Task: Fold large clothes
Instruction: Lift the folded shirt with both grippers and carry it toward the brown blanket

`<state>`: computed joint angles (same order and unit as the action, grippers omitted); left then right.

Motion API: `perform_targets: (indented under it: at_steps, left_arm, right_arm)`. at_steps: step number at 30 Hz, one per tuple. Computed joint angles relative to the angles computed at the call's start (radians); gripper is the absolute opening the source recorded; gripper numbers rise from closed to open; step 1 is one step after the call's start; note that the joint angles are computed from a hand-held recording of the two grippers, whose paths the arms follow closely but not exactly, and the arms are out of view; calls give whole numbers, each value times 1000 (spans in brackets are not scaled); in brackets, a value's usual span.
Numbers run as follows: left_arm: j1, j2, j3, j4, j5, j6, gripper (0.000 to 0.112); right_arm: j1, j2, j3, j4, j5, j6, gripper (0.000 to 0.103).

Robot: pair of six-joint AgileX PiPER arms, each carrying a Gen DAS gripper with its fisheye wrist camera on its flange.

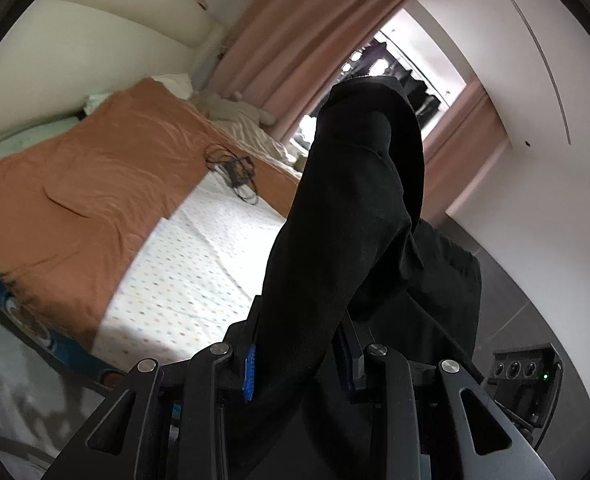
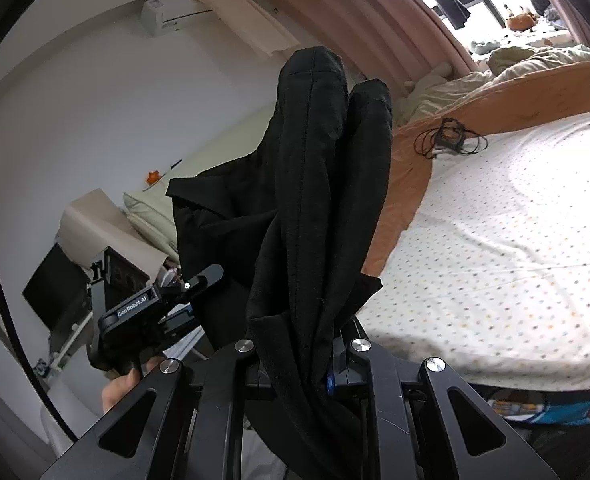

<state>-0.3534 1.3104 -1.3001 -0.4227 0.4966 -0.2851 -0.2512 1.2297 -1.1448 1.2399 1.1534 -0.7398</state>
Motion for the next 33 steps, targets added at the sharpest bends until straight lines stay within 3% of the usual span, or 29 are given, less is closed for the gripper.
perform_targets:
  at_steps: [5,7,12,16,24,33]
  left_arm:
    - [109,-40,30,-82,45,116,32]
    - [185,-40,41,-176,71,220,32]
    - [377,-8,63,-415,137,468,32]
    - [481,26,54,-489,181,567,32]
    - [599,146,-96,-445,243,569,32]
    - [666,396,-402,-350,307,470,31]
  right_arm:
    - [175,14,-14,-50,-161,59,17]
    - [256,39,-29,-76,-236,81,17]
    - [404,131,-102,-142,-342,141,17]
    - [504,229,-195,-212,-394,191,17]
    - [573,511,-486,-213,-307,187,17]
    - [578,936,-1076,-252,-71,283,17]
